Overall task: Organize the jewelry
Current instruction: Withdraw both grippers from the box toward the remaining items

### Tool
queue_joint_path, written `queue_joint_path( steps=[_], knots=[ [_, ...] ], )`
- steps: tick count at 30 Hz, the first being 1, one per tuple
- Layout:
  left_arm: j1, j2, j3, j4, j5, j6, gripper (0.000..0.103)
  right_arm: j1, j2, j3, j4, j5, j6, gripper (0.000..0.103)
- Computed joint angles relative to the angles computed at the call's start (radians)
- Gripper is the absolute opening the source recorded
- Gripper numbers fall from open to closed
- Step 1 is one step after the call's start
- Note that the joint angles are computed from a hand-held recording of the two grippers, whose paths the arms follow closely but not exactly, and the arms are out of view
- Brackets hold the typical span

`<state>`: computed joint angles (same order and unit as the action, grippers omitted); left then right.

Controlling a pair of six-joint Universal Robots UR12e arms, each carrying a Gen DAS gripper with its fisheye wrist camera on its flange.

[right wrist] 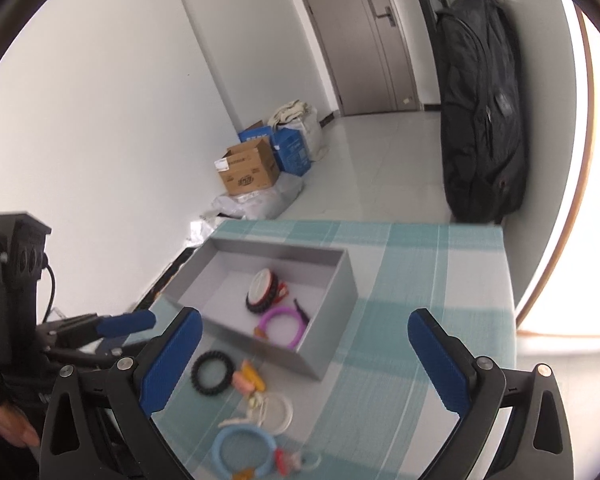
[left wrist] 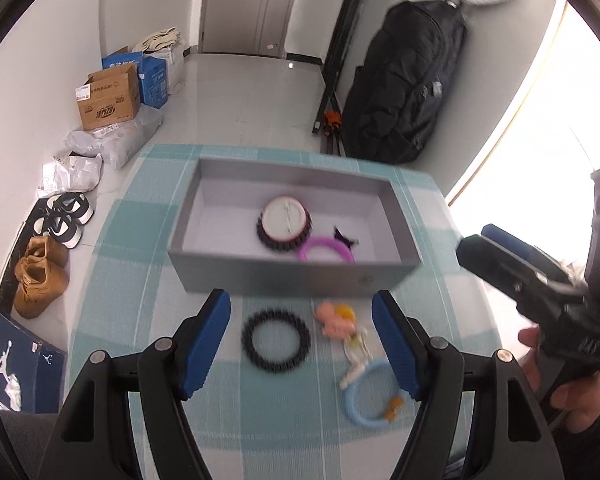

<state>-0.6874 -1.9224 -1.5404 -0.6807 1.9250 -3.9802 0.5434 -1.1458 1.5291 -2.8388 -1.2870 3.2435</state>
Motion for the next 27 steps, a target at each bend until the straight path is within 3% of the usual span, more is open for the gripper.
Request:
queue_joint_path(
  steps=[15, 21, 27],
  knots=[
    [-0.033, -0.021, 0.011, -0.030, -0.089, 0.048, 0.070, -0.026, -0.051, 0.076, 0.068, 0.062, 0.099, 0.103],
    [-0.045, -0.042, 0.034, -0.068, -0.085, 0.082, 0.070, -0.040, -0.054, 0.087, 0.097, 0.113, 0.146, 0.103],
    [-0.047, -0.056, 0.057, -0.113, -0.075, 0.094, 0.070, -0.036, -0.067, 0.104, 0.080, 0.082, 0.152, 0.103]
  ],
)
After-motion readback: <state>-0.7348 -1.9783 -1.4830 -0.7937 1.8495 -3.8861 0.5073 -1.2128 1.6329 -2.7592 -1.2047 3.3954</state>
